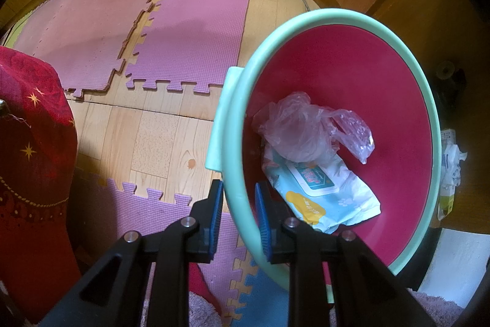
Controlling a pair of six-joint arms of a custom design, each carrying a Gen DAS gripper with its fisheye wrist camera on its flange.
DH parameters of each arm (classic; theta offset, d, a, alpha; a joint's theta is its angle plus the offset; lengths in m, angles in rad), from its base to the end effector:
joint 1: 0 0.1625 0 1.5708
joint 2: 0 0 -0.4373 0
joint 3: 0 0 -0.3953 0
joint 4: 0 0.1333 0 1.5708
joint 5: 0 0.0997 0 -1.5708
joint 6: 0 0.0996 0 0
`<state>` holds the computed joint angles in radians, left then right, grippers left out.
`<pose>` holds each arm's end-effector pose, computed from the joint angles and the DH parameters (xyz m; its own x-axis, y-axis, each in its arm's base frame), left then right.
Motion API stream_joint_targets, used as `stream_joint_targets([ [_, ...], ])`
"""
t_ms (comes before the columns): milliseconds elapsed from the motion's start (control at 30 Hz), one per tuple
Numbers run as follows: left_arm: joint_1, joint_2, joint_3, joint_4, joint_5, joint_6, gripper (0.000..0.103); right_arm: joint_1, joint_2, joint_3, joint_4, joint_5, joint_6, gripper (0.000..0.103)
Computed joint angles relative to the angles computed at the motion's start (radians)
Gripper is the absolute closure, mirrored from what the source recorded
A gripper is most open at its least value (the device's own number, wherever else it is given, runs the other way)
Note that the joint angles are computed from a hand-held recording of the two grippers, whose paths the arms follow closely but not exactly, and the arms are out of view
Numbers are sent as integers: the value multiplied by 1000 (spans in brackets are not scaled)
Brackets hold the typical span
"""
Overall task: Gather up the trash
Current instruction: 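Lower the clear cap into the bucket and open the right gripper, then move the right gripper back to the shelf toward the white shuttlecock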
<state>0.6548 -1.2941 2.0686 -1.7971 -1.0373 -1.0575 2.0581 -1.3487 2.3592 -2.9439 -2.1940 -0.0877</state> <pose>-0.2389 -0.4153 0.1816 -0.7440 -0.0382 -0.6671 0.0587 0.9908 -0.1222 0.2670 -0.3433 0.2139 -0.7730 -0.2689 0.5747 -0.5074 0.8057 -0.3055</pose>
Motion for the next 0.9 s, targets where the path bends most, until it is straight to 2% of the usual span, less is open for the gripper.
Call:
stream_joint_targets([
  [500, 3, -6, -2, 7, -5, 1, 81, 56, -72, -16, 31, -19, 25, 64],
  [900, 3, -6, -2, 7, -5, 2, 81, 93, -190, -42, 56, -124, 39, 63],
])
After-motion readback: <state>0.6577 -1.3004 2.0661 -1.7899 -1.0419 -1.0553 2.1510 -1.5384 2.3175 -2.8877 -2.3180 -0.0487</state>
